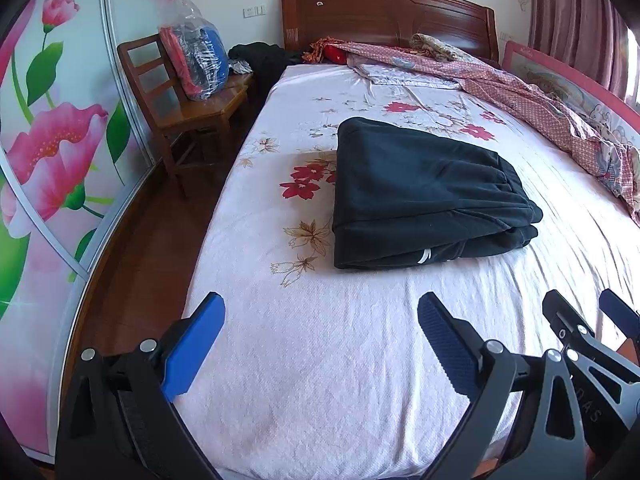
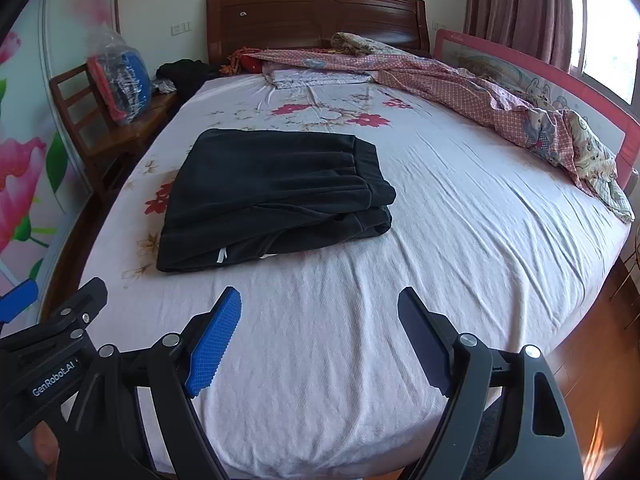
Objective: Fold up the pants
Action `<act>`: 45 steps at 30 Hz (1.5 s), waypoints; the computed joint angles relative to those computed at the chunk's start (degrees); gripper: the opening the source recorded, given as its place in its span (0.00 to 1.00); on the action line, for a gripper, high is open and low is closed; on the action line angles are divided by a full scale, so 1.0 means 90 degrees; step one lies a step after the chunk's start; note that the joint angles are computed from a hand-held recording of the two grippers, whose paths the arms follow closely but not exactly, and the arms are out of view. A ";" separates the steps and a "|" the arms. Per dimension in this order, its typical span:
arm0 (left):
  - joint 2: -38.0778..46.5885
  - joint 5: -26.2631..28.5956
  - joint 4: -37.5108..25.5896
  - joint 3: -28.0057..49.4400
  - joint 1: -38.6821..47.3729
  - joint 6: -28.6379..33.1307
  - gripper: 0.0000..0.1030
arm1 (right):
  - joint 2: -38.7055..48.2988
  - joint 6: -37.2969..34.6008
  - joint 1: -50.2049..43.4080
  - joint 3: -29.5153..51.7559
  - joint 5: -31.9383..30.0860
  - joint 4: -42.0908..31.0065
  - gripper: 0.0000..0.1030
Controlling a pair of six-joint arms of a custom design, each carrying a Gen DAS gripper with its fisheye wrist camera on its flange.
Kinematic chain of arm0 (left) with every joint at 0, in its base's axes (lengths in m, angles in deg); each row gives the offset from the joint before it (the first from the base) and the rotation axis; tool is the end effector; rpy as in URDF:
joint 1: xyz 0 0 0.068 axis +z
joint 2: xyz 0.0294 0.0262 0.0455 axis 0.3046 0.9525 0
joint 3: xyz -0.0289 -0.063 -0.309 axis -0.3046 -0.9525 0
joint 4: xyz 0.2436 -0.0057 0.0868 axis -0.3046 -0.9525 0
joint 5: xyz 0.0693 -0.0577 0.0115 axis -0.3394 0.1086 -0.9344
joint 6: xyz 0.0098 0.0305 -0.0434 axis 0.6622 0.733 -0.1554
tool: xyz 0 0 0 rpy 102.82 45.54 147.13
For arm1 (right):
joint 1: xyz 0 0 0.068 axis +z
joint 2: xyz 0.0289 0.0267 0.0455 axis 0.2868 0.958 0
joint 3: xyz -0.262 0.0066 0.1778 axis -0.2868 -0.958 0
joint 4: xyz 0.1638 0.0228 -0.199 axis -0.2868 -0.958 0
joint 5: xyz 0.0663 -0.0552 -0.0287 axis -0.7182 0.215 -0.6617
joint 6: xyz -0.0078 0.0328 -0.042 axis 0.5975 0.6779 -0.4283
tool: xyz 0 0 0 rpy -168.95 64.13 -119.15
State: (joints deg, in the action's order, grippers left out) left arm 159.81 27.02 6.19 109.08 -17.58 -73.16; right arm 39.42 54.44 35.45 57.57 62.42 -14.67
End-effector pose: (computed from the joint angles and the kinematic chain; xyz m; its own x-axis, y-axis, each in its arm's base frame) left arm 0.1585 -0.0859 0.1873 -0.6843 -0.2455 -0.6866 -0.3845 0.9216 0.0537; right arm 0.2094 0.0665 0.1918 -0.6919 -0.1220 -0.7116 -0.1611 0.9869 -0.0126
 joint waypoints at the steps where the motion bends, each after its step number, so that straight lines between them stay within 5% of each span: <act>1: 0.0010 -0.0017 -0.0013 0.0014 -0.0019 -0.0013 0.94 | 0.0019 0.0021 0.0027 0.0011 0.0040 -0.0023 0.78; 45: -0.0041 0.0100 0.0066 0.0014 -0.0033 0.0080 0.94 | -0.0038 0.0025 -0.0036 0.0091 -0.0156 -0.0150 0.78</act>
State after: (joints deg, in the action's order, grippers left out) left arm 159.44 27.92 6.79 109.21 -17.87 -72.44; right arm 39.09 54.66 35.13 58.39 61.02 -16.02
